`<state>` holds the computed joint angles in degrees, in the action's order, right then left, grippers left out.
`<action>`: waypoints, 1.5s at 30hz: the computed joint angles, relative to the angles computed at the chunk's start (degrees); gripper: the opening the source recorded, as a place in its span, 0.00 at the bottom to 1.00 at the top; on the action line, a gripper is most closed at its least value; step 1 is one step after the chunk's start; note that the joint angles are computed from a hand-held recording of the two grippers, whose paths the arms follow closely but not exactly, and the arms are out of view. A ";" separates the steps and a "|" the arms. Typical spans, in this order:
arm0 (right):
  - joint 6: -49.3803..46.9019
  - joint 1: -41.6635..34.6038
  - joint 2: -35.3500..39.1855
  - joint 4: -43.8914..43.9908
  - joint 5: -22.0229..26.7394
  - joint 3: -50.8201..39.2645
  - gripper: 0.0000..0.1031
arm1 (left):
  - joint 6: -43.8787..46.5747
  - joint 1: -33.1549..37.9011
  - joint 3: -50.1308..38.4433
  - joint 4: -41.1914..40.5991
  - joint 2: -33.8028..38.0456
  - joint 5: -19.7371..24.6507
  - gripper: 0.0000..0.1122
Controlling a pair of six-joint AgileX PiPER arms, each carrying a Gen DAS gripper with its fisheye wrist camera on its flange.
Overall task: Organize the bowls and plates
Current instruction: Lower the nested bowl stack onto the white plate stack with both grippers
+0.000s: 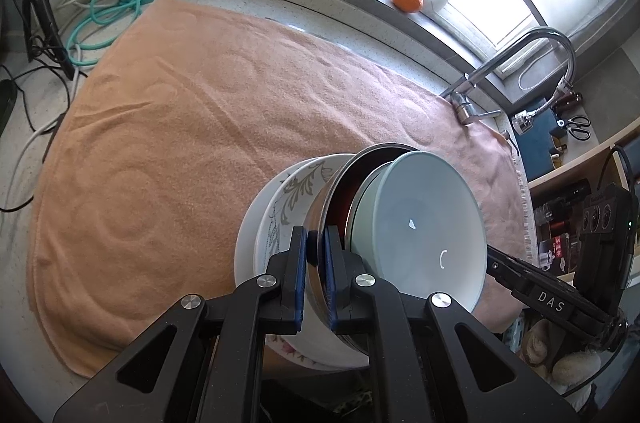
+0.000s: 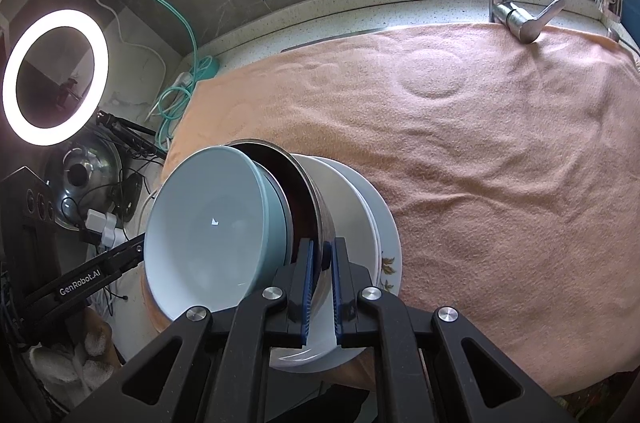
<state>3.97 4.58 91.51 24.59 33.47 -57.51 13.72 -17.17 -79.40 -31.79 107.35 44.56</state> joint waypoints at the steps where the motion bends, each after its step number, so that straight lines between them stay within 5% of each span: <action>1: -0.25 -0.08 0.10 0.22 0.02 0.03 0.08 | -0.06 -0.01 -0.12 0.09 0.12 0.05 0.06; 45: -2.96 -0.58 0.91 2.83 -0.49 0.51 0.11 | 0.60 0.59 -1.71 0.05 1.44 1.80 0.06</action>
